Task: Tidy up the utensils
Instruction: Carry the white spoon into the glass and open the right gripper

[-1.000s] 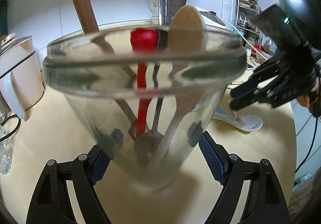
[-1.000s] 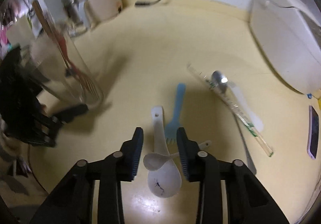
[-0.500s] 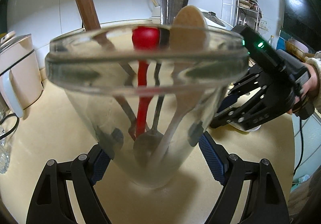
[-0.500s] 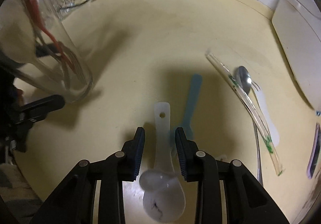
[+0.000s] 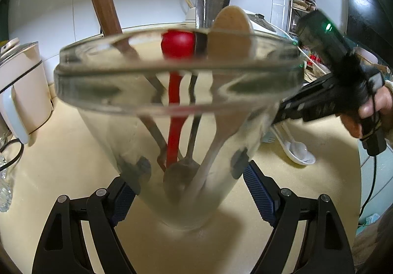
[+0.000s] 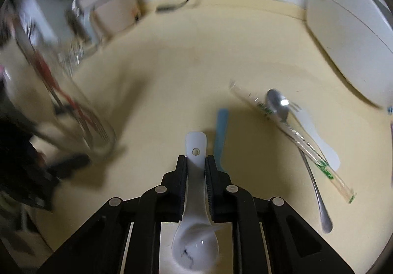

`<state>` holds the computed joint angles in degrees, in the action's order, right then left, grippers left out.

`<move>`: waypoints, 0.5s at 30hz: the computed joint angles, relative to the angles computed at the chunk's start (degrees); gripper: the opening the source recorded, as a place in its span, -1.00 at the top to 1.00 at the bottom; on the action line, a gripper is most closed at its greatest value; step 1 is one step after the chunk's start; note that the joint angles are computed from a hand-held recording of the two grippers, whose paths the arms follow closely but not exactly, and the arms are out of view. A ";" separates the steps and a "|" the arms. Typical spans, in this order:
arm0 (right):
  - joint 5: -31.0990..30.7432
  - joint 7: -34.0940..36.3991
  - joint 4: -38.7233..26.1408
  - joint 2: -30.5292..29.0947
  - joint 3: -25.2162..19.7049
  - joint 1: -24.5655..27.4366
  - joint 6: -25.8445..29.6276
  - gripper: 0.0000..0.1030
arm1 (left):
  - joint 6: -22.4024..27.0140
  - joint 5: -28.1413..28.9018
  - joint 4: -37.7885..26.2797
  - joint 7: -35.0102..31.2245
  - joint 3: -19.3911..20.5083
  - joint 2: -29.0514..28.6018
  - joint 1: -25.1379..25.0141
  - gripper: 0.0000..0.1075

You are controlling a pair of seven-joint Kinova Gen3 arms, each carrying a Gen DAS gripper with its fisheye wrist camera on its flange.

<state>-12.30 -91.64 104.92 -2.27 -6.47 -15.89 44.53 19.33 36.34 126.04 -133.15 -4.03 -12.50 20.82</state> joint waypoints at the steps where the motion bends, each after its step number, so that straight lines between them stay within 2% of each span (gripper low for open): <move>1: -1.71 0.61 1.18 -1.36 0.50 0.36 -1.62 0.72 | 0.00 -0.01 0.00 0.01 -0.01 0.00 0.01 -0.59; 5: -3.48 -0.49 4.15 -5.02 0.61 0.58 -5.67 0.72 | 0.04 0.01 0.02 -0.15 -0.13 -0.01 0.04 -0.59; 12: 1.30 -7.53 3.61 -5.95 -1.50 -0.10 -8.99 0.72 | -0.05 -1.07 0.09 1.09 0.53 -0.23 -0.25 -0.59; 15: 3.67 -9.39 3.11 -8.13 -1.89 -0.05 -8.87 0.72 | -0.07 -1.21 0.02 1.25 0.44 -0.17 -0.05 -0.59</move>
<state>-8.63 -101.03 108.04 -10.40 -8.36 -15.95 35.66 19.25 35.13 126.06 -131.91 -3.59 -12.68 20.76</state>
